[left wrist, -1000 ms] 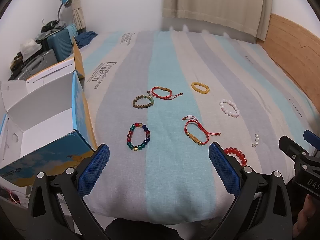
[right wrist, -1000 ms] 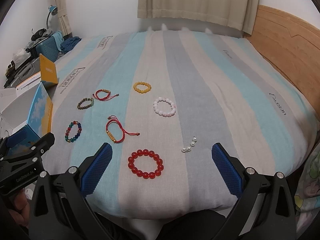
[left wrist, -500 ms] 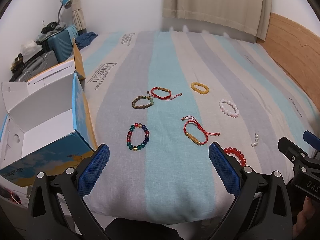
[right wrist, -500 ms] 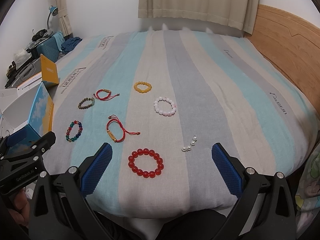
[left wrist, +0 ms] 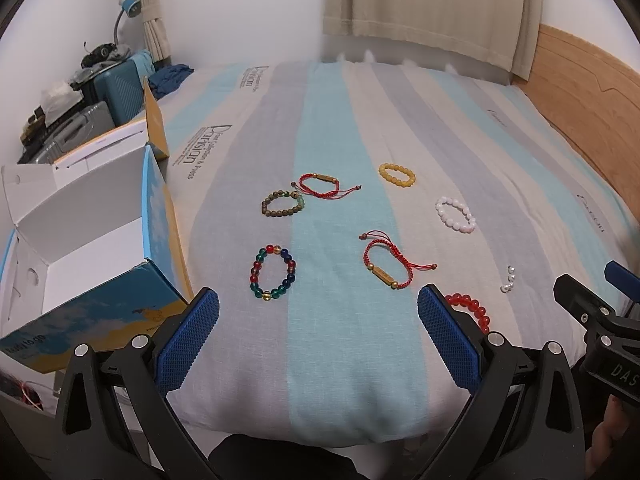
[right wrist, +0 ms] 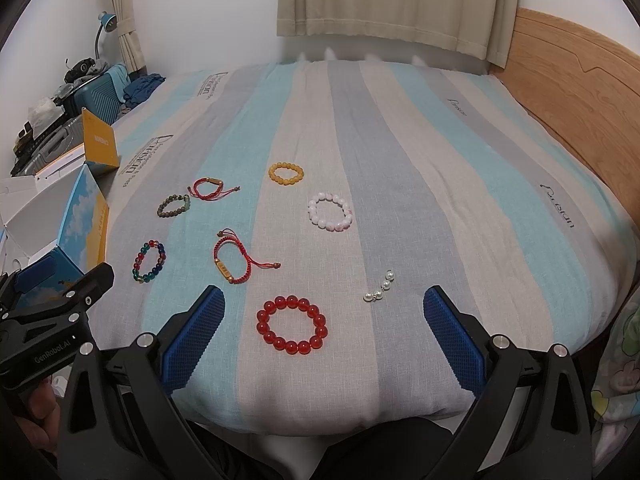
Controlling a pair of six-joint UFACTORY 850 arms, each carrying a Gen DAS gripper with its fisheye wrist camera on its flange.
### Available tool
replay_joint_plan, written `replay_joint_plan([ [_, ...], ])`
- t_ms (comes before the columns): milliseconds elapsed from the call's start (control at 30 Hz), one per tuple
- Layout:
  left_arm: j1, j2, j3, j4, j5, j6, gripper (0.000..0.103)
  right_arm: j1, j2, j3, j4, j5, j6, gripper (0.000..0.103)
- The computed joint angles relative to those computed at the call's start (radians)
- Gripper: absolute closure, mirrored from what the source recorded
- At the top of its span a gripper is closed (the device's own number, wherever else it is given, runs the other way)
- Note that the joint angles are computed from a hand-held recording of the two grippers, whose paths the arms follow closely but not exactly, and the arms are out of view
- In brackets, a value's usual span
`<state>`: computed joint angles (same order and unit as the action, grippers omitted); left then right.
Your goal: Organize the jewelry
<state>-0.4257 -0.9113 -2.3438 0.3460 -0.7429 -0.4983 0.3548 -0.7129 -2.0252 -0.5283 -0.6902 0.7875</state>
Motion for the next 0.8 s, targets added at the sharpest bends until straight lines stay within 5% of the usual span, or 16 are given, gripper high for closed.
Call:
replay_joint_plan([
  [800, -0.007, -0.05, -0.085, -0.014, -0.045, 0.015, 0.006, -0.002, 0.008, 0.015, 0.009, 0.002, -0.004, 0.007],
])
